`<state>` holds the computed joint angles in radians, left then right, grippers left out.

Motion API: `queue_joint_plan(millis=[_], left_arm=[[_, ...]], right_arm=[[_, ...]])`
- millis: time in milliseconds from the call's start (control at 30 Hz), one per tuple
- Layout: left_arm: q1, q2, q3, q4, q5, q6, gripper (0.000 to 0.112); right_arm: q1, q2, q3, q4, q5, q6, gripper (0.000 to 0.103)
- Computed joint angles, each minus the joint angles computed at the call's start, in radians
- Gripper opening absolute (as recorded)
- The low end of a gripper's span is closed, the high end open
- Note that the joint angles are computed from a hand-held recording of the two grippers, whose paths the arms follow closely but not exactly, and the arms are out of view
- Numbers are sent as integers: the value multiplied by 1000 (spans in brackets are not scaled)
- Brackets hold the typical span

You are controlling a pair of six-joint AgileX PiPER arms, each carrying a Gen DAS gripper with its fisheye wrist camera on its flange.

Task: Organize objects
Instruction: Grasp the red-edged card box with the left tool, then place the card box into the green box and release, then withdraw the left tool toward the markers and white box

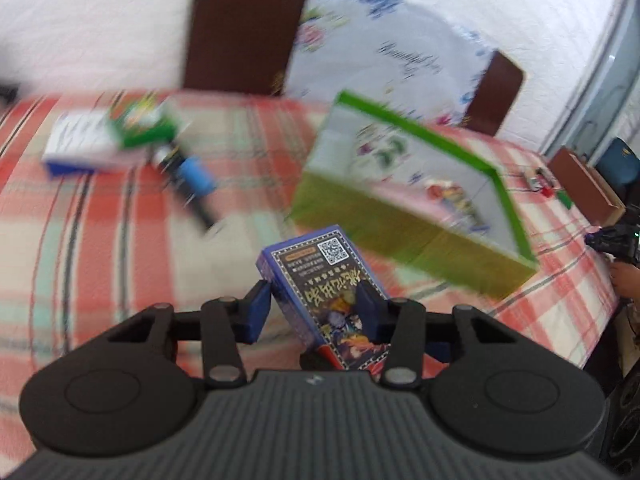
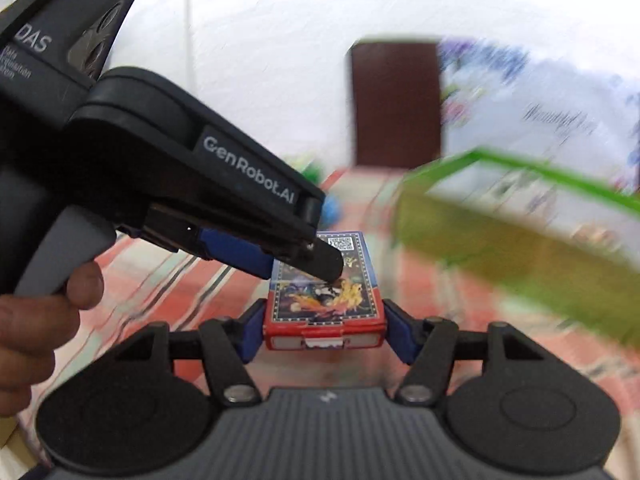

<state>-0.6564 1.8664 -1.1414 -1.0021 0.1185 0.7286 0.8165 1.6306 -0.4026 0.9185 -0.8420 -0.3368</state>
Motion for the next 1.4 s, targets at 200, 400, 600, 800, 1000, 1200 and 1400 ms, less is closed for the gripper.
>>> queue_joint_plan(millis=[200, 400, 600, 800, 1000, 1200, 1400], left_arm=[[-97, 161, -358, 388, 103, -353, 49], [-168, 417, -783, 619, 288, -575, 49], [-203, 652, -1171, 856, 540, -804, 49], [-184, 525, -921, 827, 400, -764, 49], [-171, 394, -702, 872, 294, -805, 49], [-145, 255, -456, 944, 158, -847, 54], [-79, 172, -268, 800, 80, -686, 54]], right_arm=[[-186, -109, 63, -16, -85, -65, 60], [-476, -119, 87, -203, -24, 42, 60], [-592, -8, 56, -260, -15, 111, 67], [-494, -27, 62, -147, -36, 40, 68], [-405, -135, 36, 29, 73, -114, 69], [-299, -192, -1, 254, 161, -265, 69], [-142, -177, -59, 502, 150, -416, 69]])
